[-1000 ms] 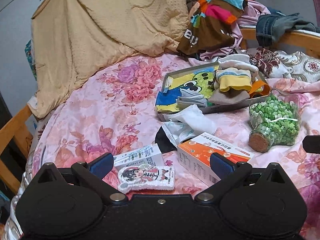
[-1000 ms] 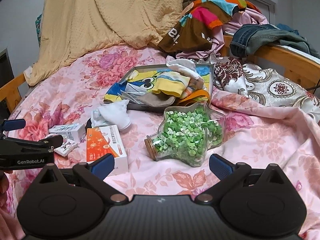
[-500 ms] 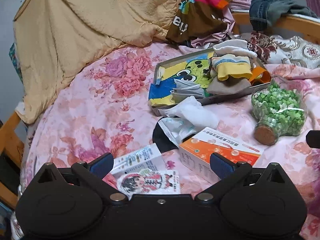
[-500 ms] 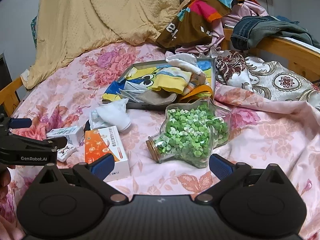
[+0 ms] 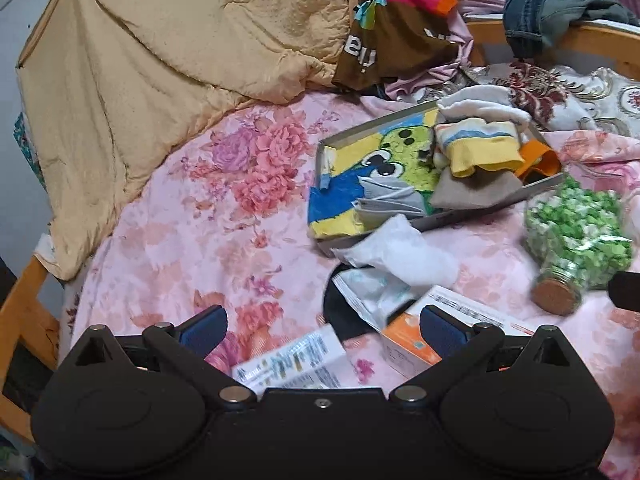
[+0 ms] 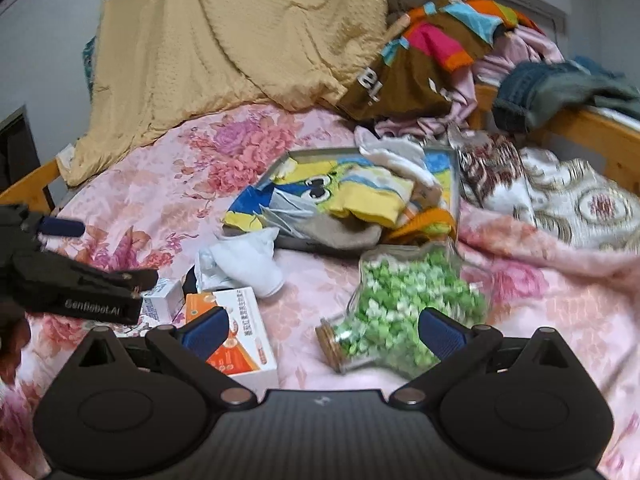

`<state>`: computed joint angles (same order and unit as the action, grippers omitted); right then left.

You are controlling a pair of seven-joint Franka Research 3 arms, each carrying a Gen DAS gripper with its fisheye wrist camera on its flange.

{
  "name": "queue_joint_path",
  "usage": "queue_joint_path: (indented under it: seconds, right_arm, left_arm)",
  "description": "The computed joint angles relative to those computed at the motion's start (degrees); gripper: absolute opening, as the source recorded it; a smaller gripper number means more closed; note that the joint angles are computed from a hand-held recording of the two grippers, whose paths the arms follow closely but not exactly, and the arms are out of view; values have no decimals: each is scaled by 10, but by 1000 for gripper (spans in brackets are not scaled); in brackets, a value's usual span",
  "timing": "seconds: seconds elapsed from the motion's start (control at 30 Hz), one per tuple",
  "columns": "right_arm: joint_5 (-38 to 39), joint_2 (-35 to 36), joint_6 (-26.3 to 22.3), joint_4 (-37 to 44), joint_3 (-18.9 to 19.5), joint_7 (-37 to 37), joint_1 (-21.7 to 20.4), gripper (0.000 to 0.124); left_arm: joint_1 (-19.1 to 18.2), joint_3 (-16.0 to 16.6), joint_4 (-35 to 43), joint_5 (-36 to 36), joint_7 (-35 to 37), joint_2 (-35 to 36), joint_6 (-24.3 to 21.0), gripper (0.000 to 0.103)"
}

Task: Organize soft objects
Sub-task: 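Grasp the white plastic packet with the left tool while the right grasps a white cloth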

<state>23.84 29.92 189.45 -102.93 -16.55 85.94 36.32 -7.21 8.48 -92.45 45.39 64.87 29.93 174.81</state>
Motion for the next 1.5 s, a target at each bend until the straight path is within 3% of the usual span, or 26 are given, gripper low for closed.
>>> queue_joint_path:
  seconds: [0.13, 0.37, 0.47, 0.7, 0.83, 0.97, 1.03, 1.17, 1.27, 1.4, 1.5]
  right_arm:
    - [-15, 18, 7, 28, 18, -22, -22, 103]
    - [-93, 68, 37, 105, 203, -90, -190, 103]
    - [-112, 100, 26, 147, 232, -115, -214, 103]
    - [-131, 150, -19, 214, 307, -163, -262, 103]
    - [-123, 164, -31, 236, 303, -186, -252, 103]
    - [-107, 170, -24, 242, 263, -189, -221, 103]
    - [-98, 173, -26, 249, 245, -184, -207, 103]
    - [-88, 188, -45, 279, 198, -168, -173, 103]
    - [-93, 194, -53, 290, 194, -170, -172, 103]
    - [-83, 223, -101, 348, 109, -107, -122, 103]
    - [-97, 249, -141, 407, 153, -105, -157, 103]
  left_arm:
    - [-2, 5, 31, -8, -11, 20, -3, 102]
    - [21, -13, 62, -51, 11, 57, 7, 102]
    - [15, 4, 76, -55, 11, 74, 14, 102]
    - [43, -15, 111, -110, 25, 111, 12, 102]
    - [74, -53, 133, -147, 62, 131, 4, 102]
    - [83, -65, 162, -167, 96, 154, 14, 102]
    - [100, -89, 172, -180, 126, 164, 21, 102]
    - [142, -154, 184, -221, 192, 179, 13, 102]
    - [163, -191, 193, -254, 230, 187, 3, 102]
    - [229, -299, 192, -292, 326, 211, 22, 102]
    - [248, -341, 211, -307, 386, 237, -2, 102]
